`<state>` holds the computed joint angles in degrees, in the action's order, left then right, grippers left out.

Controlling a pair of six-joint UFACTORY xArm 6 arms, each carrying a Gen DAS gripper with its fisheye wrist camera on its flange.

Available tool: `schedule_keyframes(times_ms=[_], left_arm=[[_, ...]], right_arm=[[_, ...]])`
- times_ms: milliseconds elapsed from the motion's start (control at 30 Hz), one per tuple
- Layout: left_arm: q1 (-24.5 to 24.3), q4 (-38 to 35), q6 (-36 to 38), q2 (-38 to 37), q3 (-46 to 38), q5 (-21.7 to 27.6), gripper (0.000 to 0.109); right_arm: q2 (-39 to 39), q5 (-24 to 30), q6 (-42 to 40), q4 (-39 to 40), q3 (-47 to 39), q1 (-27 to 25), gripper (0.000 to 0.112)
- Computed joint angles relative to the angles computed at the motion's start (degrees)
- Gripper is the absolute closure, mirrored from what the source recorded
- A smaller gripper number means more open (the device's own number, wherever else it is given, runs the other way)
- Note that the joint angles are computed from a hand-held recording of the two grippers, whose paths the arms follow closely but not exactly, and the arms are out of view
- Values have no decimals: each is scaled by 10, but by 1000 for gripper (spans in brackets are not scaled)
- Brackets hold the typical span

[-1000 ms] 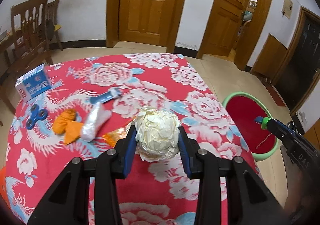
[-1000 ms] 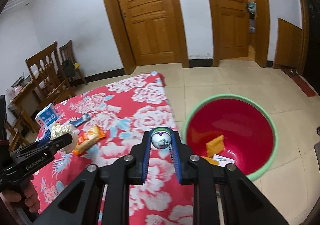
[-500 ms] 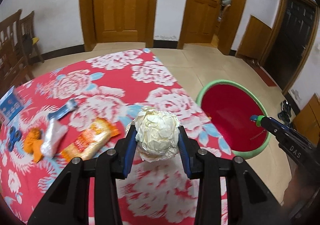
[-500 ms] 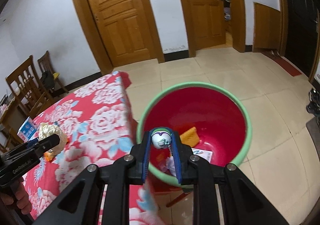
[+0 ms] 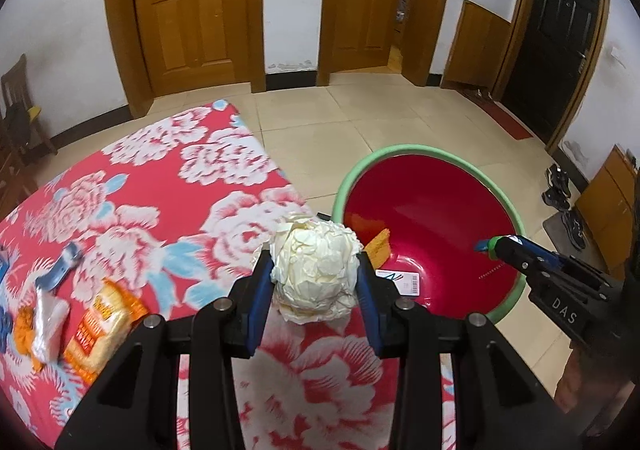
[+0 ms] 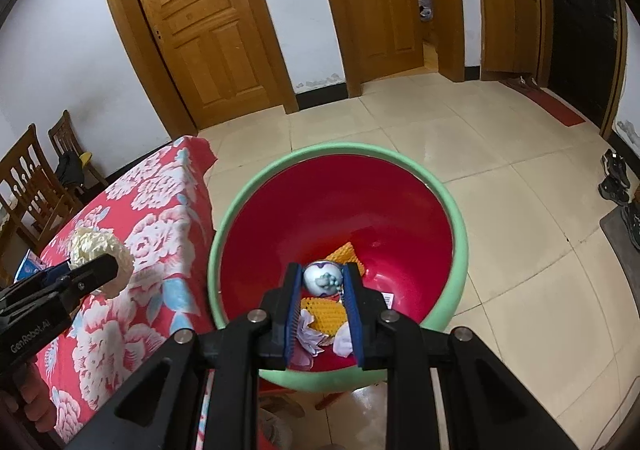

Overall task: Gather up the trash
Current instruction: 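Open the right gripper to drop the toy while the left drops the paper ball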

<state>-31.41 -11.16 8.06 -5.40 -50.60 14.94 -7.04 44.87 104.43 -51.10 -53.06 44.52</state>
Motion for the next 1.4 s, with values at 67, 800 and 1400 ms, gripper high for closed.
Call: schedule_keyframes(times_ms=[67,800,1400], left_arm=[[-5,-5,6,8,-8,0,69],[-49,-147,148,79,-75,28,68],[-52,-93,95,69,-59,-3,46]], right_arm=[[-2,-4,2,0,4,-3,87],[-56,15,68,-32,48,-2,61],[-72,35,84,-30,57,10,56]])
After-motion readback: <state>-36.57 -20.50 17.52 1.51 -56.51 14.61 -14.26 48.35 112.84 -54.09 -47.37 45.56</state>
